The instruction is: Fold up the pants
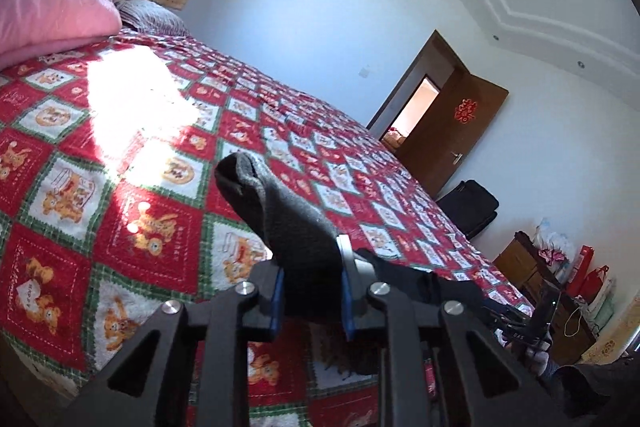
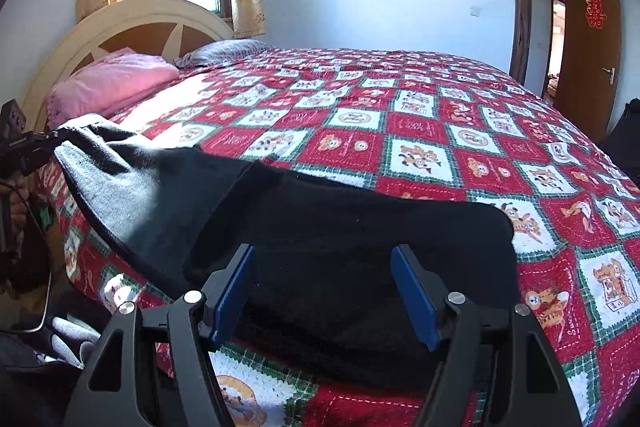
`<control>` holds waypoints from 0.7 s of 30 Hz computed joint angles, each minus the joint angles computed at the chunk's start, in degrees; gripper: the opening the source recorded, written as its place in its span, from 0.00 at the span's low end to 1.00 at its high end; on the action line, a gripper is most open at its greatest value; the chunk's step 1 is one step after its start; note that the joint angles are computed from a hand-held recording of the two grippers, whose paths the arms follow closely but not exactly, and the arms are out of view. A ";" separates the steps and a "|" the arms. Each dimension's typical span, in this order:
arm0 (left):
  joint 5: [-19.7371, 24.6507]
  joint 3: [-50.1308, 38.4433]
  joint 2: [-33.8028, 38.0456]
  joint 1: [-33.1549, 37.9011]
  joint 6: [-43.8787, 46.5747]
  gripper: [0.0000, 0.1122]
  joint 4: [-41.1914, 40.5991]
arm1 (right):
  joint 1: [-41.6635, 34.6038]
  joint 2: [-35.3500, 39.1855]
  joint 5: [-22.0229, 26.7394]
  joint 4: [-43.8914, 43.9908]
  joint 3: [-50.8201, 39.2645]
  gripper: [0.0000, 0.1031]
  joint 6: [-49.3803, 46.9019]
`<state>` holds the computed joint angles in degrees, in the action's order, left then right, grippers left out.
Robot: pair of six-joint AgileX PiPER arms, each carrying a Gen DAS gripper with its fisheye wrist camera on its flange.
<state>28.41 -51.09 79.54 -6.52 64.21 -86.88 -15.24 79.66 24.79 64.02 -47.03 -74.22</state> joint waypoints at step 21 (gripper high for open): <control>-7.12 -24.59 10.80 -23.78 -17.72 0.19 18.89 | -13.32 -1.57 9.38 3.35 -4.55 0.69 3.82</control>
